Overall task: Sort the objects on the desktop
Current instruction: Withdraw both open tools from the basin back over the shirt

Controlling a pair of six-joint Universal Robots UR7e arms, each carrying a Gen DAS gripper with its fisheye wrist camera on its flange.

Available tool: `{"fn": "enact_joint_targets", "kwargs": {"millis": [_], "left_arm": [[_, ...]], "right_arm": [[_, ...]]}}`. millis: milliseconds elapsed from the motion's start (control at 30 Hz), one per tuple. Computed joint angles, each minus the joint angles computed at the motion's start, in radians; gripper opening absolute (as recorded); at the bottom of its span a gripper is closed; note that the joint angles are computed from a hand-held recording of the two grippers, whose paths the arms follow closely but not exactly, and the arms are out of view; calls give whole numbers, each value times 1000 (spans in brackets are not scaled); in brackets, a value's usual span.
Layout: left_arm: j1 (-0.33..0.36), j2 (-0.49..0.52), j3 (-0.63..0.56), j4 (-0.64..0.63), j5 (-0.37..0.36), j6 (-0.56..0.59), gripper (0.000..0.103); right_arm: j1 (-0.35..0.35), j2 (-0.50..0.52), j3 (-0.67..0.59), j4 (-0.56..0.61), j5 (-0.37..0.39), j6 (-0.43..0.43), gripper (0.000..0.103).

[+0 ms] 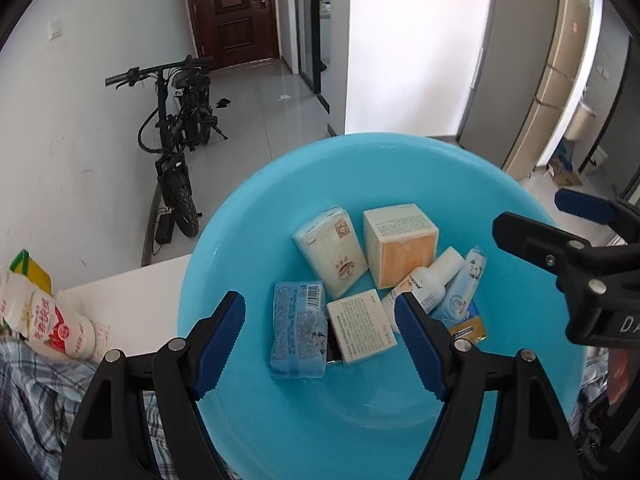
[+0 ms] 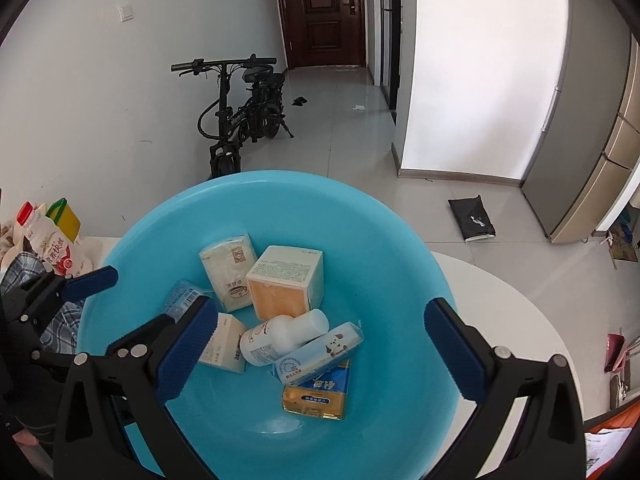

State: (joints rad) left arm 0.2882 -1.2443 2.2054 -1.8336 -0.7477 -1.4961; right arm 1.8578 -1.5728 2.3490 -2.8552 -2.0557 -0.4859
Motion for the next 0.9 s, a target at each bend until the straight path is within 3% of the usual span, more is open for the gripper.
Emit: {"fn": "enact_joint_targets", "kwargs": {"millis": [133,300,433,600,900], "left_arm": [[-37,-47,33,-63,-30,-10,79],[-105,-41,10,65,-58,-83,79],[-132,-94,73,-120,-125,-30,79],[-191,-57,22,31,-127,-104,79],[-273,-43,36,-19,-180,-191,79]], "right_arm": [[11,-40,3,28,11,23,103],[17,-117,23,66,35,35,103],[30,-169,36,94,36,56,103],[57,-238,45,174,49,71,103],[83,-395,73,294,16,74,103]]}}
